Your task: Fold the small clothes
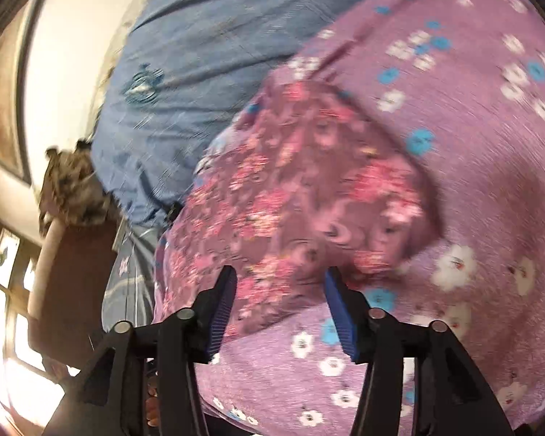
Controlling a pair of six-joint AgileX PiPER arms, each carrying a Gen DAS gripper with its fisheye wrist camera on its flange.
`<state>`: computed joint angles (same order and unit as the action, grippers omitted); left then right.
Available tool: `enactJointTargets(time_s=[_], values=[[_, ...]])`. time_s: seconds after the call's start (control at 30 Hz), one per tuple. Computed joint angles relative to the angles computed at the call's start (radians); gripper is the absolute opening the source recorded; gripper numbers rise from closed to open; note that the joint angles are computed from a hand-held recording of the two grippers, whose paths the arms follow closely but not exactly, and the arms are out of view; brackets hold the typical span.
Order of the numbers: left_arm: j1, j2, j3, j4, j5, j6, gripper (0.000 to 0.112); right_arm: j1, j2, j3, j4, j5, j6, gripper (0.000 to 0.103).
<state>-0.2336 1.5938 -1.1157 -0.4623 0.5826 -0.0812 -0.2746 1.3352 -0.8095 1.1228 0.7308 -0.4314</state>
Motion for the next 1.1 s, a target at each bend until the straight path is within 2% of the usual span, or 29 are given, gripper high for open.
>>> enactJointTargets(time_s=[0.03,0.1,0.17,0.27,0.4,0.47,0.57,0.63,0.7,0.77,0.8,0.87,0.93,0.97,1.0,1.03,1.1], values=[[-0.013,0.004,-0.004,0.015,-0.019,-0.007,0.079,-0.015,0.008,0.009,0.018,0.006,-0.01,0.054],[-0.037,0.023,-0.027,0.033,-0.03,0.002,0.051,-0.041,0.037,0.016,0.054,0.022,-0.018,0.052],[-0.047,0.044,-0.048,0.061,-0.019,-0.015,0.043,-0.048,0.054,0.026,0.087,0.022,-0.003,0.052],[-0.03,0.048,-0.04,-0.011,-0.029,0.048,0.044,-0.059,0.014,0.064,0.175,0.024,-0.068,0.054],[0.004,0.056,-0.019,-0.206,-0.042,0.228,0.073,-0.047,0.009,0.087,0.209,0.08,-0.111,0.057],[-0.014,0.055,-0.013,-0.202,-0.067,0.234,0.079,-0.006,0.028,0.088,0.186,0.072,-0.085,0.057],[-0.06,0.055,-0.02,-0.093,-0.096,0.176,0.079,0.057,0.071,0.069,0.156,0.034,-0.044,0.057],[-0.058,0.051,-0.008,-0.123,-0.112,0.22,0.071,0.082,0.08,0.063,0.173,-0.021,-0.036,0.057],[-0.051,0.056,-0.01,-0.105,-0.118,0.21,0.047,0.103,0.084,0.073,0.236,-0.093,-0.054,0.058],[-0.022,0.06,-0.004,-0.167,-0.115,0.261,0.033,0.13,0.101,0.087,0.379,-0.156,-0.142,0.059],[0.0,0.062,0.002,-0.242,-0.106,0.324,0.028,0.147,0.109,0.088,0.431,-0.185,-0.185,0.06],[0.017,0.062,0.009,-0.298,-0.101,0.376,0.021,0.204,0.122,0.079,0.513,-0.271,-0.261,0.059],[0.02,0.058,0.014,-0.316,-0.103,0.403,0.017,0.246,0.144,0.062,0.557,-0.323,-0.292,0.038],[0.03,0.051,0.024,-0.364,-0.104,0.449,0.014,0.258,0.165,0.041,0.519,-0.331,-0.254,0.014],[0.04,0.046,0.031,-0.407,-0.099,0.489,0.012,0.276,0.178,0.026,0.471,-0.354,-0.206,0.012],[0.051,0.039,0.038,-0.451,-0.094,0.532,0.011,0.302,0.167,0.028,0.462,-0.404,-0.198,0.012],[0.068,0.024,0.049,-0.509,-0.086,0.597,0.009,0.361,0.128,0.022,0.348,-0.501,-0.126,0.011]])
